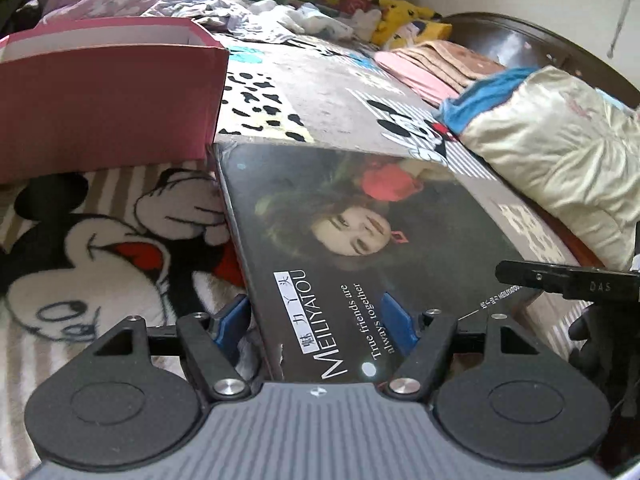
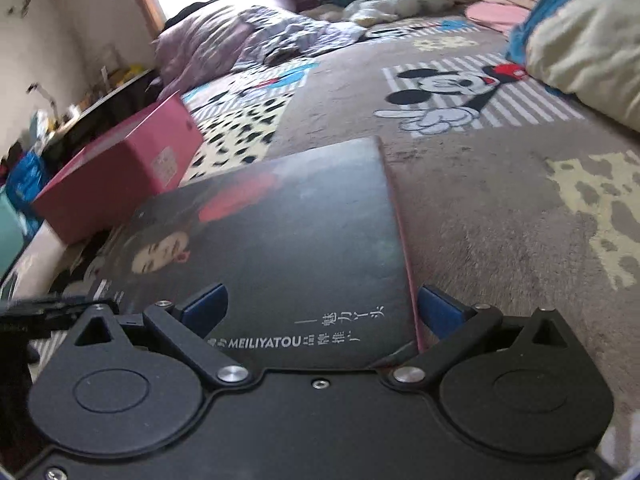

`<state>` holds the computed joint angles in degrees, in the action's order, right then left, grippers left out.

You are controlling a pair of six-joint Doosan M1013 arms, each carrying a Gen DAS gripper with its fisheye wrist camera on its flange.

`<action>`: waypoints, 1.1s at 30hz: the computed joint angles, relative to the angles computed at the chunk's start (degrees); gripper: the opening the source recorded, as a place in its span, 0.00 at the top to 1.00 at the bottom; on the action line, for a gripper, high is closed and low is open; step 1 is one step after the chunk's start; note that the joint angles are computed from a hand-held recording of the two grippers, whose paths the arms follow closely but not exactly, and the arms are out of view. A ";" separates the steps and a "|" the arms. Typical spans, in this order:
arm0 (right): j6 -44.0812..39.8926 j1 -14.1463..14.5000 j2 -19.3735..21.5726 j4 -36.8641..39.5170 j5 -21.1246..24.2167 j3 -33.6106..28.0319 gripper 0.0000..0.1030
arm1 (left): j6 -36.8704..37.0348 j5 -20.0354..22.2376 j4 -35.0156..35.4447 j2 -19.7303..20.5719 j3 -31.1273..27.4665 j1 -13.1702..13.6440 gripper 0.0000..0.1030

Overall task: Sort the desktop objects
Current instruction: 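Grasp the dark printed lid at its rim with both tools, then lift the dark lid with both tools and carry it over the pink box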

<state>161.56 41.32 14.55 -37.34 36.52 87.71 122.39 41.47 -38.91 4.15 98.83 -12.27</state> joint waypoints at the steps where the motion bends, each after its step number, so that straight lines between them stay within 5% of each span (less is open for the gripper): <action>1: -0.24 0.45 -0.37 0.05 -0.02 0.24 0.00 | 0.69 0.67 0.13 -0.42 0.11 0.26 0.31; 13: 19.33 7.96 -3.41 -17.81 2.10 1.57 0.00 | 5.71 4.54 -2.65 -7.05 3.03 4.26 0.27; 23: 10.62 10.06 0.37 -16.57 3.44 -5.90 0.00 | 6.60 6.32 -7.92 -9.17 3.42 11.56 0.27; 33: 1.37 9.58 6.44 -10.50 -1.44 -14.10 0.00 | 6.01 5.52 -9.84 -9.07 3.17 18.68 0.27</action>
<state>162.94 50.90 20.99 -47.84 35.08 73.62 128.40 46.99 -48.75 -4.92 102.00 6.41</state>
